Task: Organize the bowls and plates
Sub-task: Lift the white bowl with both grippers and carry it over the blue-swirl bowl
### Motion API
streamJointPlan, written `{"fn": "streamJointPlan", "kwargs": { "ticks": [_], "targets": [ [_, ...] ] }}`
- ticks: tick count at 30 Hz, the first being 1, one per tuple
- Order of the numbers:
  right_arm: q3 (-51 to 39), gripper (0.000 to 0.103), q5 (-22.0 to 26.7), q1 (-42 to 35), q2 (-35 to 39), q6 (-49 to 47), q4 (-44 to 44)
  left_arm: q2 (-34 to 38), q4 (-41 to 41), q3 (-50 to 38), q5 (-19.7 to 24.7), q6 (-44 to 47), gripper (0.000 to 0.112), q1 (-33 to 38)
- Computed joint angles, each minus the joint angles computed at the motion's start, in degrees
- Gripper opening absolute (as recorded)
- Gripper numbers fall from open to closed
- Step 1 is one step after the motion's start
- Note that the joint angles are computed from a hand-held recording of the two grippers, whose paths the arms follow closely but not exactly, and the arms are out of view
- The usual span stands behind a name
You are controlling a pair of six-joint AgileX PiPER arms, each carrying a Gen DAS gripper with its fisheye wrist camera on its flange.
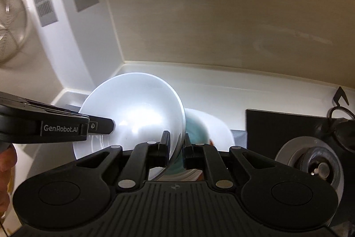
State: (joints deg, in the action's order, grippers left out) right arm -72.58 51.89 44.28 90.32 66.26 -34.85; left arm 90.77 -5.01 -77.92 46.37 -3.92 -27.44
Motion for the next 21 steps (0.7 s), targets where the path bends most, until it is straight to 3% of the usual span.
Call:
{"fn": "streamJointPlan", "kwargs": {
  "ticks": [11, 21],
  "targets": [
    [0.27, 0.011, -4.44, -7.36, 4.56, -5.82, 6.53, 10.72, 1.56, -8.25, 2.45, -0.86, 0.008, -1.18],
    [1.43, 0.011, -5.89, -8.04, 5.51, -5.33, 4.02, 11.79, 1.43, -7.85, 2.32, 1.05, 0.009, -1.41]
  ]
}}
